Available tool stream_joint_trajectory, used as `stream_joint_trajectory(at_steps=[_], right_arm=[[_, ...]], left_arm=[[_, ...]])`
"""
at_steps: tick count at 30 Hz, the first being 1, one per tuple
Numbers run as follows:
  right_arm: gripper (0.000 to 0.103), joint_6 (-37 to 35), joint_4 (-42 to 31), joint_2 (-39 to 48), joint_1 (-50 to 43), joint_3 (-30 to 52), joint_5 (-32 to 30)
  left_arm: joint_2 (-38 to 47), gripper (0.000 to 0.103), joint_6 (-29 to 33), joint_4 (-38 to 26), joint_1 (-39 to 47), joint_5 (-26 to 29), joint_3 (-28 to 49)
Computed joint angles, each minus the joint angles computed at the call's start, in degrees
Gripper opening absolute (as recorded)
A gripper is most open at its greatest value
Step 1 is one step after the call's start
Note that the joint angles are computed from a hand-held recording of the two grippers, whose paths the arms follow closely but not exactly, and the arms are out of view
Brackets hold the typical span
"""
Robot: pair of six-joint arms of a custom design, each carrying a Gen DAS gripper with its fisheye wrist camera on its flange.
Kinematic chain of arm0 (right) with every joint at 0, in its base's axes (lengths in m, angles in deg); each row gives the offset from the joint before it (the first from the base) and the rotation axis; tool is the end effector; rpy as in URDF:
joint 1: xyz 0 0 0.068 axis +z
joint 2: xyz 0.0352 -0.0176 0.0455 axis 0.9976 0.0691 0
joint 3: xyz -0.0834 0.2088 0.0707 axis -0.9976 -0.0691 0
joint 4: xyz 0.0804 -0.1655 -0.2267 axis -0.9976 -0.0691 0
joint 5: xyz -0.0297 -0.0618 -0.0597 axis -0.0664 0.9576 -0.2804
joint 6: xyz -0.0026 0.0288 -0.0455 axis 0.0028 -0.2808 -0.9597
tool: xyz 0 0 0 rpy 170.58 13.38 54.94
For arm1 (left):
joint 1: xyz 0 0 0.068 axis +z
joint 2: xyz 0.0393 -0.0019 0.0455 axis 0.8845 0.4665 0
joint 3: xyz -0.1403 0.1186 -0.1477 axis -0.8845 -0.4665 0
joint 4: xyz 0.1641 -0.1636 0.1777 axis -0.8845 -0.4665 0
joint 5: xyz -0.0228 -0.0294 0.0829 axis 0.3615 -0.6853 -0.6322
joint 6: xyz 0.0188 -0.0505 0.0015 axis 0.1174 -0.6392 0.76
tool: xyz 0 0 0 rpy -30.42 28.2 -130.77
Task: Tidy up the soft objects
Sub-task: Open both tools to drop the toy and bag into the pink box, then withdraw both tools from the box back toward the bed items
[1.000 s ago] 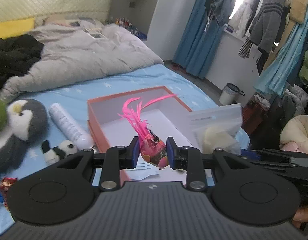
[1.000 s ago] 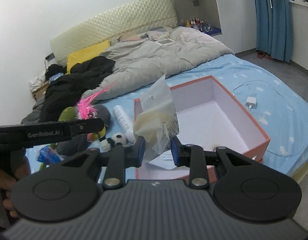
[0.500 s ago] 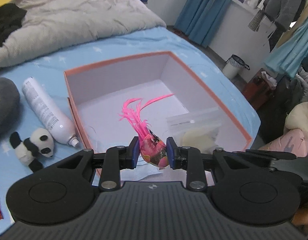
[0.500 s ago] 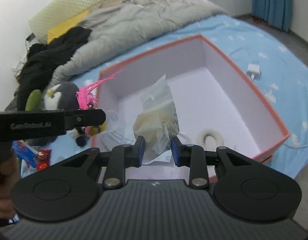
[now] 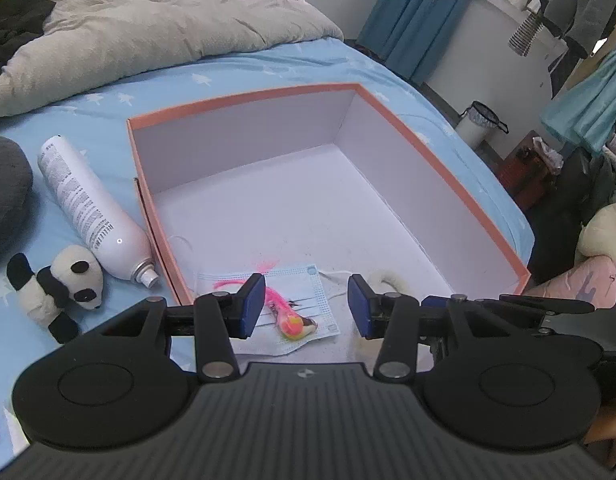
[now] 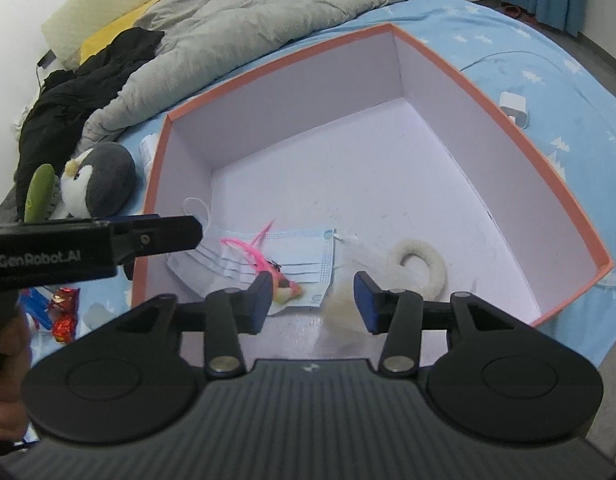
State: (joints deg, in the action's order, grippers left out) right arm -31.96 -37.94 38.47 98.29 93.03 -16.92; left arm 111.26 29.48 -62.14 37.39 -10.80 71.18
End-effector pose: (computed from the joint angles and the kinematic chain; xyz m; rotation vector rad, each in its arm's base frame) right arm 0.2313 0.0602 0.2187 -0.2513 2.5678 0.4767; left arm 0.2688 -0.1244 0.2337 -0.0512 2.5110 -0.3938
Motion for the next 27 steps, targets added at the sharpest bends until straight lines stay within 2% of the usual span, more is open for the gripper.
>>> stream_joint_trajectory(at_steps=[8, 16, 19, 23, 27], right_arm=[[0.048, 1.5, -3.1, -7.1, 0.8, -0.5, -0.1], [0.048, 2.8, -9.7, -18.6, 3.0, -1.0, 1.5], [0.048, 2.8, -13.3, -22.8, 4.7, -0.3, 2.8], [0.048, 4.0, -17.8, -28.7, 7.4, 1.0, 4.8], [0.048, 6.3, -22.5, -35.6, 10.0, 1.5, 6.1]], left_arm=[[-9.3, 0.052, -1.3, -5.4, -2.7, -4.1, -0.9], [-21.7, 0.052, -6.4, -13.3, -9.3, -11.0, -2.2], [-25.6, 0.052, -10.0, -16.6, -14.2, -15.5, -1.8], [-28.8, 0.052, -15.5, -23.5, -24.1, -25.0, 0.6], [-31.0, 0.052, -24.9, -31.8, -36.9, -34.5, 2.7]])
